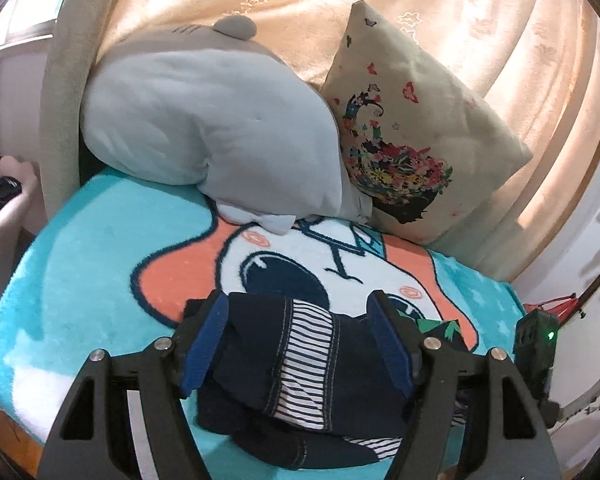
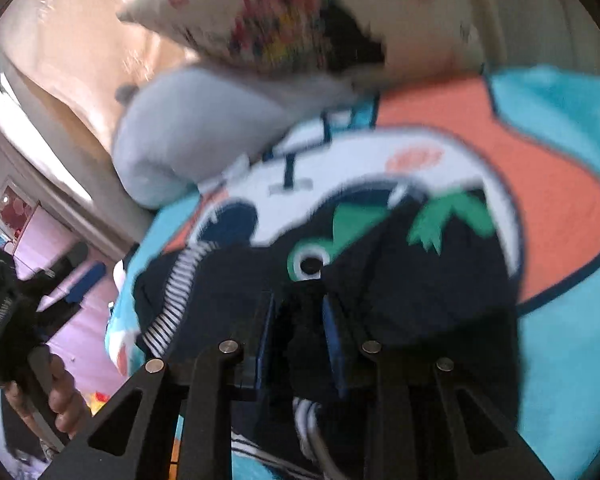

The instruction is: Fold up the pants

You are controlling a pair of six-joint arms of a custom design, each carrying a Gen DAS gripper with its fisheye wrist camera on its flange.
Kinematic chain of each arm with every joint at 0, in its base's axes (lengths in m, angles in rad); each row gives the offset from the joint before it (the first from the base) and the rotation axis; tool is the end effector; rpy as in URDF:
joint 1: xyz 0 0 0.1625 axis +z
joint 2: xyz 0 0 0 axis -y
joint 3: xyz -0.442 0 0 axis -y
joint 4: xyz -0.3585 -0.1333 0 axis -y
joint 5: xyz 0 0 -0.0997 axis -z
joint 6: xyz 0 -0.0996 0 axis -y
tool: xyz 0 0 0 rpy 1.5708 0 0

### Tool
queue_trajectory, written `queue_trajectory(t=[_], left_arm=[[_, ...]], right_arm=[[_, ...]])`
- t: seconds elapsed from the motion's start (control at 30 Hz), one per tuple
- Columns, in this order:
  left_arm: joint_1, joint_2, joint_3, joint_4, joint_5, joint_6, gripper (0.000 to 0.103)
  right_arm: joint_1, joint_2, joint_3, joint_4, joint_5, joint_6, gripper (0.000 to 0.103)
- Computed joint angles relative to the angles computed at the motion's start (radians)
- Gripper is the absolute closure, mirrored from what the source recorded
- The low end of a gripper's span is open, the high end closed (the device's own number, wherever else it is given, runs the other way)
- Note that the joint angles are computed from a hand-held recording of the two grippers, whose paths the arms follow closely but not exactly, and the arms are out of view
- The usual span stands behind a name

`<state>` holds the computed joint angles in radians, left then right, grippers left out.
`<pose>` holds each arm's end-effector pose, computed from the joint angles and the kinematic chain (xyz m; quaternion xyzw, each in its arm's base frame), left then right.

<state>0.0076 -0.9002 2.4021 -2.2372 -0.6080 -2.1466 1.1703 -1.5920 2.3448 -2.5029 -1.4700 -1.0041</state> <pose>-0.3224 -0.2175 0.0390 -0.0531 0.8299 -0.5070 0.2266 -0.0115 -0.3948 0.2796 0.3000 -0.9484 0.1007 0.0195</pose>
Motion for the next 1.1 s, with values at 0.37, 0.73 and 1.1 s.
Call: queue_trajectory(t=[0.37,0.73,1.1], left_arm=[[-0.054,-0.070,0.024,0.164,-0.012,-0.200,0.028],[-0.115,-0.127,0.126,0.176,-0.134,-0.373,0.028],[-0.188,-0.154,0.083,0.404,-0.224,-0.479,0.028]], right_arm=[[-0.058,-0.130,0.019,0.036,0.099,-0.047,0.046],[0.087,-0.159,0.057,-0.024,-0.025,-0.067,0.041],[0.256,0.130,0.106,-0.117,-0.181,0.033,0.036]])
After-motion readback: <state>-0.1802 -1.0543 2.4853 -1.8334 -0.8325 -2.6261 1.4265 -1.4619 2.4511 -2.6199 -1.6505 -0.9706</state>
